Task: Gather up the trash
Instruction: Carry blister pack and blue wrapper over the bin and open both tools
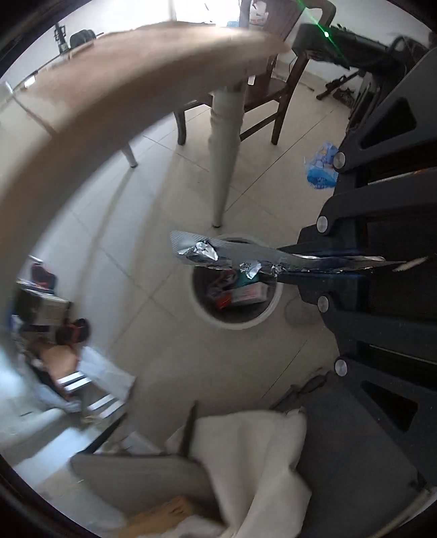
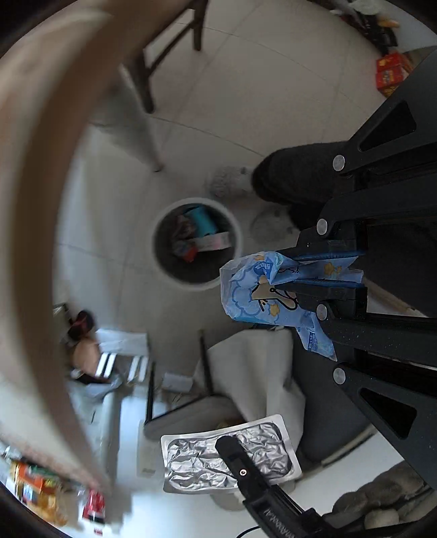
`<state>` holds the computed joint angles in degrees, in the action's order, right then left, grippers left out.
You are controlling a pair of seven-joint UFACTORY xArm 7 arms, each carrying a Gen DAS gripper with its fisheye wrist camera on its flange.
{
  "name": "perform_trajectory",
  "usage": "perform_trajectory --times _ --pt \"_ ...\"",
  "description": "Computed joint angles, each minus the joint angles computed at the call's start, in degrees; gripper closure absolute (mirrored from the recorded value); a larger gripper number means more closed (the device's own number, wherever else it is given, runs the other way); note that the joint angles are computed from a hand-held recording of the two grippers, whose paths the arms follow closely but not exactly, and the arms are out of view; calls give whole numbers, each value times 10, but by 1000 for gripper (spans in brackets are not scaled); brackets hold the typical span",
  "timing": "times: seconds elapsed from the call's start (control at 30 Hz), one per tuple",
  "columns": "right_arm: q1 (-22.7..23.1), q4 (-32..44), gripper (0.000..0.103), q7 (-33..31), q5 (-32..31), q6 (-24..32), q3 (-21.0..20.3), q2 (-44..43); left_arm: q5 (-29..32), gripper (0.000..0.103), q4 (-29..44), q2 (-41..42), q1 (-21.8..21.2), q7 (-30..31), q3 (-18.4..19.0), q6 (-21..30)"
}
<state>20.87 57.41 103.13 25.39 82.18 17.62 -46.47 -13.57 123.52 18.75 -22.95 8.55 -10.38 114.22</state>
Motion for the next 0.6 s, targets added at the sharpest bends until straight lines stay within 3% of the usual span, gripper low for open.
perform_trajectory --times 0.1,0.23,0.3,0.4,0.53,0.57,0.6 --pt "18 -118 93 10 40 -89 37 -27 -12 98 -154 -32 5 9 2 -89" --pt "60 -260 93 7 69 -210 61 -34 -9 98 -266 -26 0 30 -6 -190" --pt "87 -327 93 -8 75 -251 50 -50 -6 98 -291 -8 -5 43 -11 -218" --pt "128 -418 93 -31 102 -359 44 -37 -2 97 -314 19 -12 53 -16 -246" --pt "181 -495 91 -73 138 -502 6 20 20 96 -340 33 -22 66 -18 -267" --pt "195 -504 84 -85 144 -527 -8 38 29 95 -347 33 -25 70 -18 -277" --pt "210 -511 79 -97 151 -552 -24 55 40 87 -355 31 -29 76 -19 -288"
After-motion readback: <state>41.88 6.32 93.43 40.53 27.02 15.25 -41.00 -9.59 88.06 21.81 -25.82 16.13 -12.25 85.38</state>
